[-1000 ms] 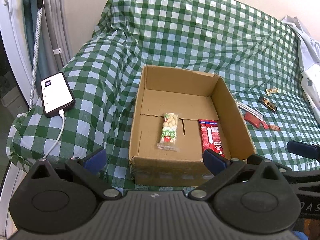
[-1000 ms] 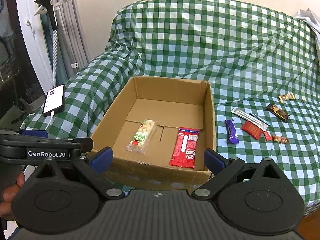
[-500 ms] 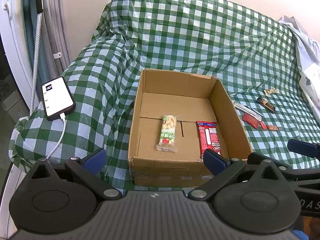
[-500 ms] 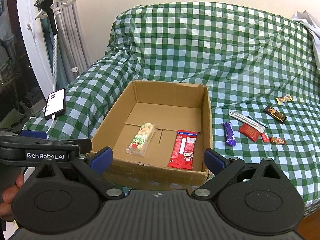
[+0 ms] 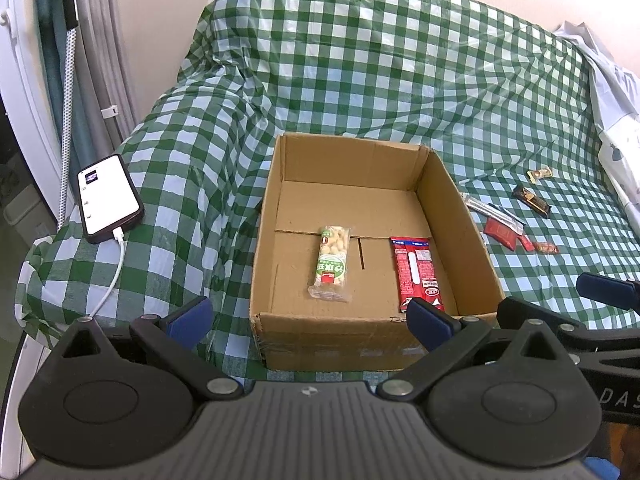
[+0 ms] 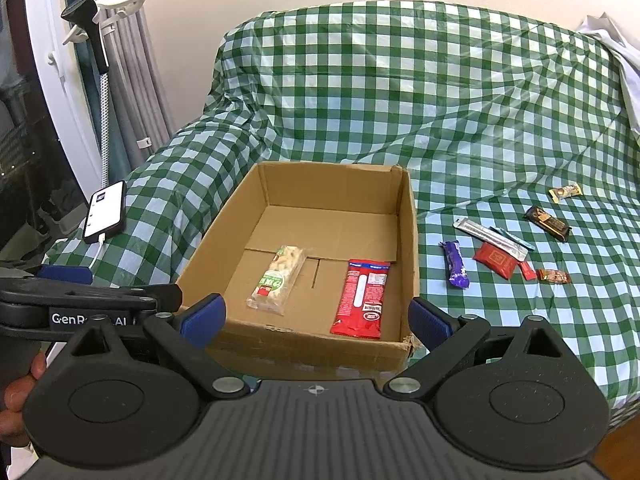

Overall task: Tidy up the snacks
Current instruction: 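Move both tools back toward the remaining snacks on the bed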

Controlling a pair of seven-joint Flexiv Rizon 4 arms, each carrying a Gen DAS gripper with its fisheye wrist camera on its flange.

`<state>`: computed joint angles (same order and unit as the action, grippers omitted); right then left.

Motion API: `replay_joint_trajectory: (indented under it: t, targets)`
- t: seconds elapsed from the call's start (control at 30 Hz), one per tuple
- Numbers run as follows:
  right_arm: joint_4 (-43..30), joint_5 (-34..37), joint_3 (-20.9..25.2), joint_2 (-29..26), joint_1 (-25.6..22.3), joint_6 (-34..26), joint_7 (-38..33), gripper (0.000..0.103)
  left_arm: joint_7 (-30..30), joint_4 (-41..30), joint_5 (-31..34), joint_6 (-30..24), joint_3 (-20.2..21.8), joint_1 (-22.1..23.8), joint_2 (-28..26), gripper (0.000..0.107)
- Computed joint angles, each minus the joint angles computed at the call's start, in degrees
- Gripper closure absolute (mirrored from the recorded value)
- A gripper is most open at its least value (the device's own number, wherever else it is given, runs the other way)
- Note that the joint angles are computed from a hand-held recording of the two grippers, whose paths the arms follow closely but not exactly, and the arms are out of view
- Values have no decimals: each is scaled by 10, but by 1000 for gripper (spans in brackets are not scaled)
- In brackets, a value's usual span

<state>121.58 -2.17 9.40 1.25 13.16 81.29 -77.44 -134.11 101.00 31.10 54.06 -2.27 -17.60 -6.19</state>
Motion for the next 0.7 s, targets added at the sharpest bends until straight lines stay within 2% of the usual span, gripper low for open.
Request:
replay_joint_trajectory:
  t: [0.7]
  targets:
    - [-18,19,-5,-28,-12,-1,-5,5,13,-43,-11,-31,4,-13,-37,4]
